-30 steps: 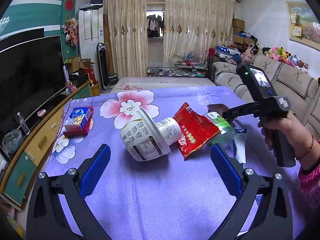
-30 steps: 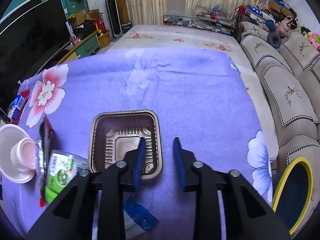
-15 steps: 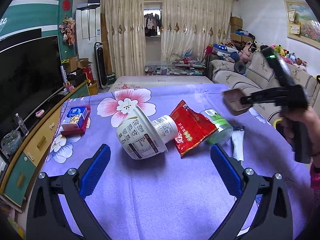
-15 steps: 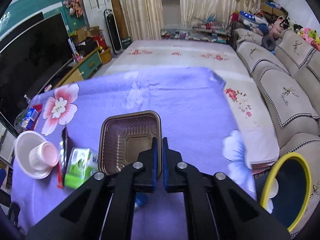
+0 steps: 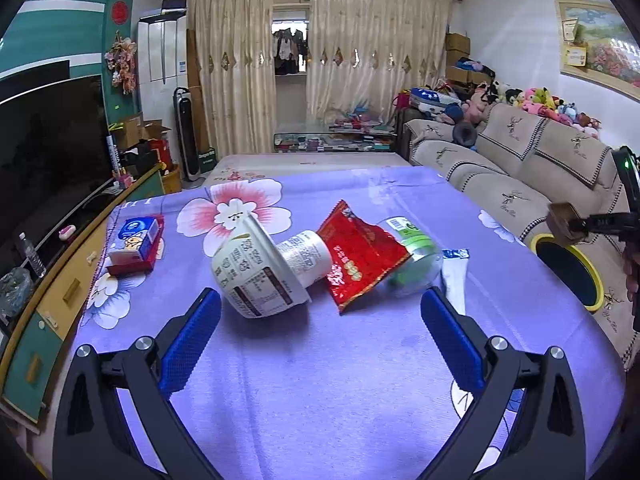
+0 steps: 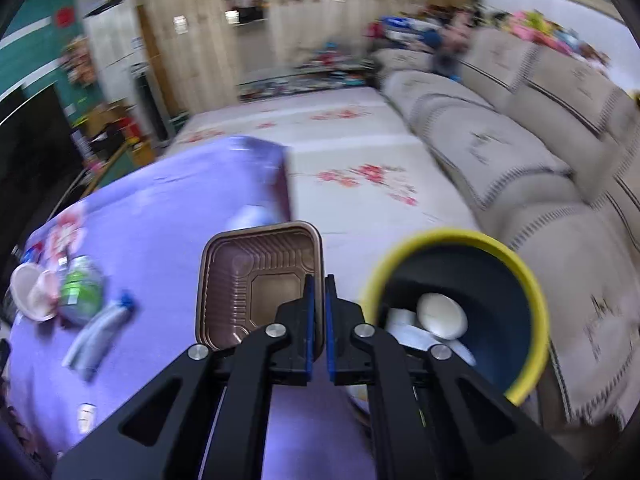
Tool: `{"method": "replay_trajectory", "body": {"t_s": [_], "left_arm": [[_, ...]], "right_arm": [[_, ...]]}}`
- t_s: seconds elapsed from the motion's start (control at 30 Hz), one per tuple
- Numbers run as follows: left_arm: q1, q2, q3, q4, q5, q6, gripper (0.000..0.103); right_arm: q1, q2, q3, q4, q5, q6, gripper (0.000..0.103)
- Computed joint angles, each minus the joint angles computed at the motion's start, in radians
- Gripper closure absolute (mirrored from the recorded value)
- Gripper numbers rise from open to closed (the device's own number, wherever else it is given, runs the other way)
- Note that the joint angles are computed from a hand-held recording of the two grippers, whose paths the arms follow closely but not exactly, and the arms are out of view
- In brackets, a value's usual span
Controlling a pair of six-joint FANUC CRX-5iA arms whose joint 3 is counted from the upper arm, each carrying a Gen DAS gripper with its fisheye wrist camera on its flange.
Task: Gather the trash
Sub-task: 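Carry the brown tray over the bin and open the right gripper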
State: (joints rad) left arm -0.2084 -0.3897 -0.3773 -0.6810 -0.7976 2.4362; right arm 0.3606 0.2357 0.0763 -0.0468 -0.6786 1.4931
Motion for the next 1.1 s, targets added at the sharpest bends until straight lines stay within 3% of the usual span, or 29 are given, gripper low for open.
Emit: {"method": "replay_trajectory", "body": {"t_s": [0.33,0.67,0.73,0.8,0.97,1.1], "left_arm": [[0.019,0.002,-0.023,0.072,0.076,-0.094,0.005],[-0.004,-0.002,-0.027,0.079,0.108,-0.131,0.005],[-0.011,0.001,-0.024,0.074,0.107,-0.132,0.005],[-0.024,0.008,-0.017,0.056,0.095,-0.122,0.005],[-0.026,0.011,-0.013,0.067,0.094,-0.135,0.005],[0.01,0.008,-0.02,0.166,0.125,-0.235,0.005]], "right_arm": [[-0.092,0.065,-0.015,0.121,0.017,-0.156,0.098],[-0.121,0.115,0.024,0.123,-0.007,-0.169,0.098],[-0.121,0.116,0.027,0.119,-0.008,-0.171,0.092],[-0.12,0.11,0.021,0.111,0.0,-0.168,0.075],[-0.112,0.088,0.001,0.111,0.014,-0.167,0.073],[-0.108,0.066,-0.019,0.103,0.033,-0.152,0.073]]}}
